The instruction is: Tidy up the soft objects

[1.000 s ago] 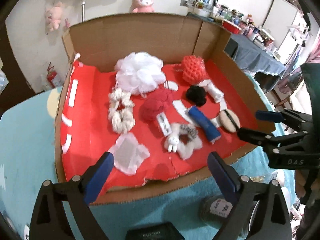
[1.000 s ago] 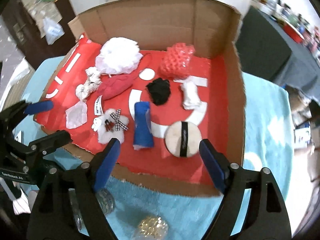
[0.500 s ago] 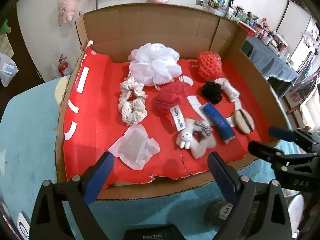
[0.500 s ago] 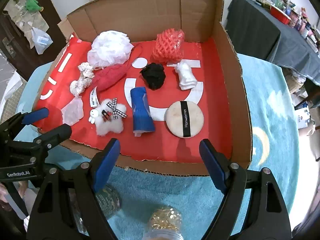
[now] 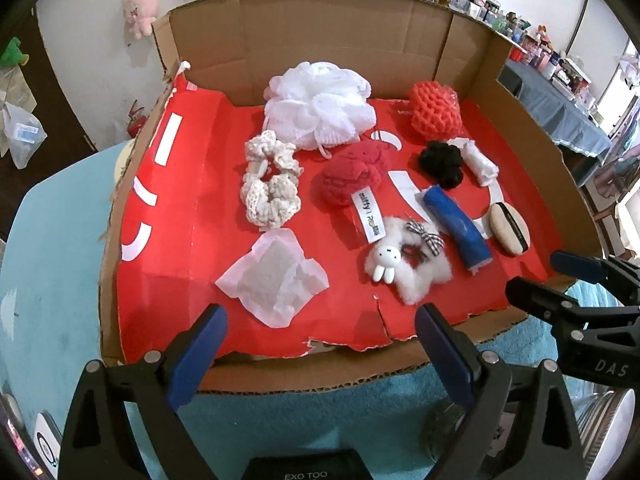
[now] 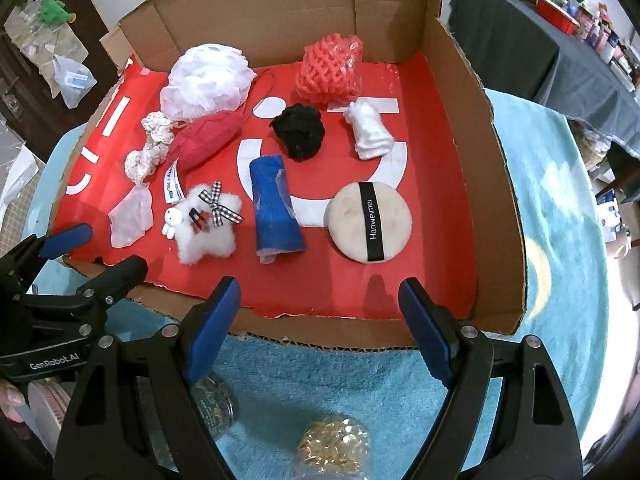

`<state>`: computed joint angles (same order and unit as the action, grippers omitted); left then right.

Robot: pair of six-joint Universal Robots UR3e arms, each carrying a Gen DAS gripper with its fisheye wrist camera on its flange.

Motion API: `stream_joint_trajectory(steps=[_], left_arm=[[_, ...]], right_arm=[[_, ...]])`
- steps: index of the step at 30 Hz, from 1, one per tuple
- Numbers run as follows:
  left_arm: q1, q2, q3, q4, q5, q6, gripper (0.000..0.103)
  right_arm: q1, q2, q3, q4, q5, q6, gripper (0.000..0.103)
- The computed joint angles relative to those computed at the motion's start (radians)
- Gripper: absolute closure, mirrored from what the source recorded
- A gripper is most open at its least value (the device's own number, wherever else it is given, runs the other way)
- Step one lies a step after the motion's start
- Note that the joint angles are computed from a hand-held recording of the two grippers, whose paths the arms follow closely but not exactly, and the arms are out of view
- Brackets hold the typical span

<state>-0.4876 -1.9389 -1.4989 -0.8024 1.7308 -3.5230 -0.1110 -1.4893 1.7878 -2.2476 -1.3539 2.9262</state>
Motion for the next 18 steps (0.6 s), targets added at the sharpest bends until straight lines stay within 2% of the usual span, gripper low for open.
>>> stream_joint_trajectory(steps=[18], left_arm=[[0.001,0.005,-0.014,0.017,0.010,-0.006,0.007]], right_arm=[[0.002,-0.014,0.029,-0.034,-0.008,-0.001,0.022]])
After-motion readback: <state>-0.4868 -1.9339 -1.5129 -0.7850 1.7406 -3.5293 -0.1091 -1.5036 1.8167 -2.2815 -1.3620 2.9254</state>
